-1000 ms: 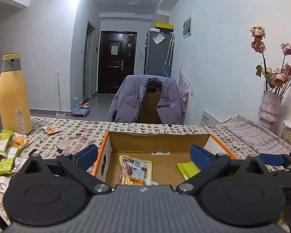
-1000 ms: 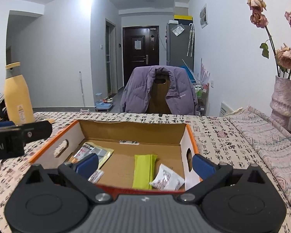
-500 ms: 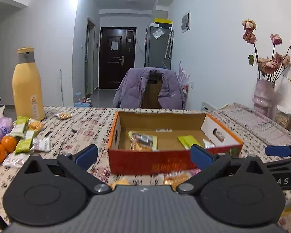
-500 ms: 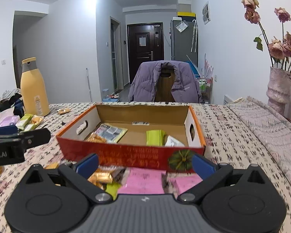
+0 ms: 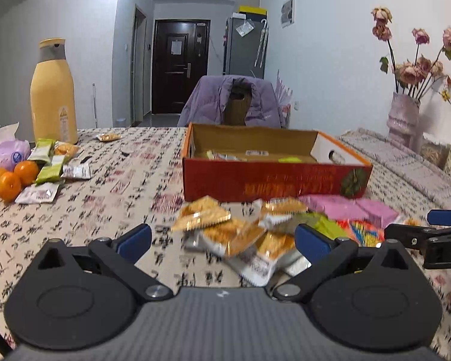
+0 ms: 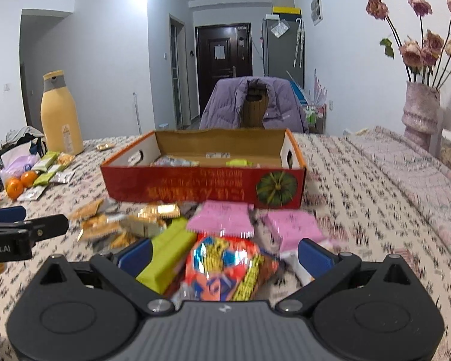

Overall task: Organize snacks
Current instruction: 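Move both grippers back over the snack heap, then grasp the red-and-blue chip bag with the right gripper while the left grasps a white packet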

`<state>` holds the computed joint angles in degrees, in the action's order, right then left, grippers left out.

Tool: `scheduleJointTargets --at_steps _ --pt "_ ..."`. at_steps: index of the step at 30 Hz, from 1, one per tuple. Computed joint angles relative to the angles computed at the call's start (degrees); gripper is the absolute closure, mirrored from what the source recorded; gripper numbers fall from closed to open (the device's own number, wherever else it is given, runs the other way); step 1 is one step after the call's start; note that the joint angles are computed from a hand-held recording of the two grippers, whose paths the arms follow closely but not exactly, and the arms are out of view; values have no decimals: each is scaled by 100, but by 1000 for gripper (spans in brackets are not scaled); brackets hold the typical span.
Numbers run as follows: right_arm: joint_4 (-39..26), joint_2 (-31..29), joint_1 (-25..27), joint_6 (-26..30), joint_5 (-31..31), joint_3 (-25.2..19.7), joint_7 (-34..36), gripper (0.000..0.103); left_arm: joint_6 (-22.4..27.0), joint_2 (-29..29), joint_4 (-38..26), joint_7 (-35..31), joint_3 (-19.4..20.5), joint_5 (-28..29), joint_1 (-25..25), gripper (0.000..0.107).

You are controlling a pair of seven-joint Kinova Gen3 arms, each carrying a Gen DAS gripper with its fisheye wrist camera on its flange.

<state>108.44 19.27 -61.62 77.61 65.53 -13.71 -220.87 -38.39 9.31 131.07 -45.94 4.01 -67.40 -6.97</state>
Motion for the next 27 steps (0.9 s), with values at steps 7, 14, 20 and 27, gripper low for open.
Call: scheduleJointTargets --at_steps 7,14,20,27 --pt "-16 77 63 -171 -241 35 -40 0 150 178 60 -423 63 350 54 4" --pt "-105 124 320 -557 -409 185 -60 0 184 393 29 -674 223 570 -33 4" --pt "-231 291 460 -916 -557 310 156 2 115 435 64 -778 260 623 -83 4" --pt "-118 263 310 -1060 -367 349 138 27 145 470 -23 -455 307 343 -160 4"
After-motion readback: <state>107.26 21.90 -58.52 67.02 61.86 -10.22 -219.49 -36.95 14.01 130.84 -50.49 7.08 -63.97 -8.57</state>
